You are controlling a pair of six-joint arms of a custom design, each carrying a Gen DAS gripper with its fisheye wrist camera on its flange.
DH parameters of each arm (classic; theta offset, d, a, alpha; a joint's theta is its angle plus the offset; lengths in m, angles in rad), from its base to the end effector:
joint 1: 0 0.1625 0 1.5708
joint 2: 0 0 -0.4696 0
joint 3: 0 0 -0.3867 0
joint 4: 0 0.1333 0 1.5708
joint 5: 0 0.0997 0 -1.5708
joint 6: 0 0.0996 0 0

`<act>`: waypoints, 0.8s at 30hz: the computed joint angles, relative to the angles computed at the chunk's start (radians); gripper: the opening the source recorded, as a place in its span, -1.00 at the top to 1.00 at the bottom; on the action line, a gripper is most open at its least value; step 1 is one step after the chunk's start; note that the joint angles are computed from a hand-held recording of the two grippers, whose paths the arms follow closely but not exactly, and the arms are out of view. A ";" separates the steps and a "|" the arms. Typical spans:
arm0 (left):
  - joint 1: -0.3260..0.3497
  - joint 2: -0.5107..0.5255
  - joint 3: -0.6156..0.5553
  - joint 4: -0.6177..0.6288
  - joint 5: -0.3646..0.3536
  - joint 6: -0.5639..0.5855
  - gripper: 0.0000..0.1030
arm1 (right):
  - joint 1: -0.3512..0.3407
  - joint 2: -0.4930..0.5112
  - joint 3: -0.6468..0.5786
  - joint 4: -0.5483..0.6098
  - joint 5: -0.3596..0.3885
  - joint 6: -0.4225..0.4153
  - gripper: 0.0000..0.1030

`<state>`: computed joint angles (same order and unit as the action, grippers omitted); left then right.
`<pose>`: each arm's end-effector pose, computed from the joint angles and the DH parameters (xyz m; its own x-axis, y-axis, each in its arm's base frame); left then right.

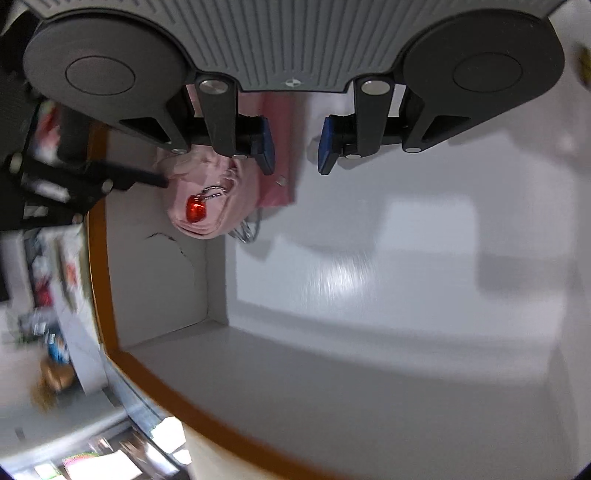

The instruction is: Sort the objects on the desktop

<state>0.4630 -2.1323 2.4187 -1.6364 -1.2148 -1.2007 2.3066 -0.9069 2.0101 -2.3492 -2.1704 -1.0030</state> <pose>-0.1019 -0.2386 0.3378 -0.9406 -0.0906 -0.3272 -0.0108 0.9712 -0.2378 0.4142 -0.3426 0.0774 0.2722 -0.9621 0.0186 -0.7561 -0.2019 0.6225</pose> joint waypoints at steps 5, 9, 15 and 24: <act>0.041 0.082 -0.028 0.032 -0.035 0.178 0.70 | -0.004 -0.004 0.010 -0.020 0.006 0.001 0.60; 0.061 0.129 -0.027 0.016 -0.045 0.207 0.76 | -0.006 -0.011 0.019 -0.034 0.010 -0.004 0.60; 0.091 0.159 -0.026 -0.029 -0.086 0.232 0.86 | -0.015 -0.016 0.029 -0.038 0.008 -0.008 0.59; 0.119 0.120 -0.007 -0.064 -0.160 0.229 0.91 | -0.023 -0.024 0.042 -0.047 0.011 -0.018 0.58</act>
<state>0.5821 -2.0119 2.4117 -1.7009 -1.3750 -0.9722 2.2836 -0.9309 2.0522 -2.3959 -2.1597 -1.0206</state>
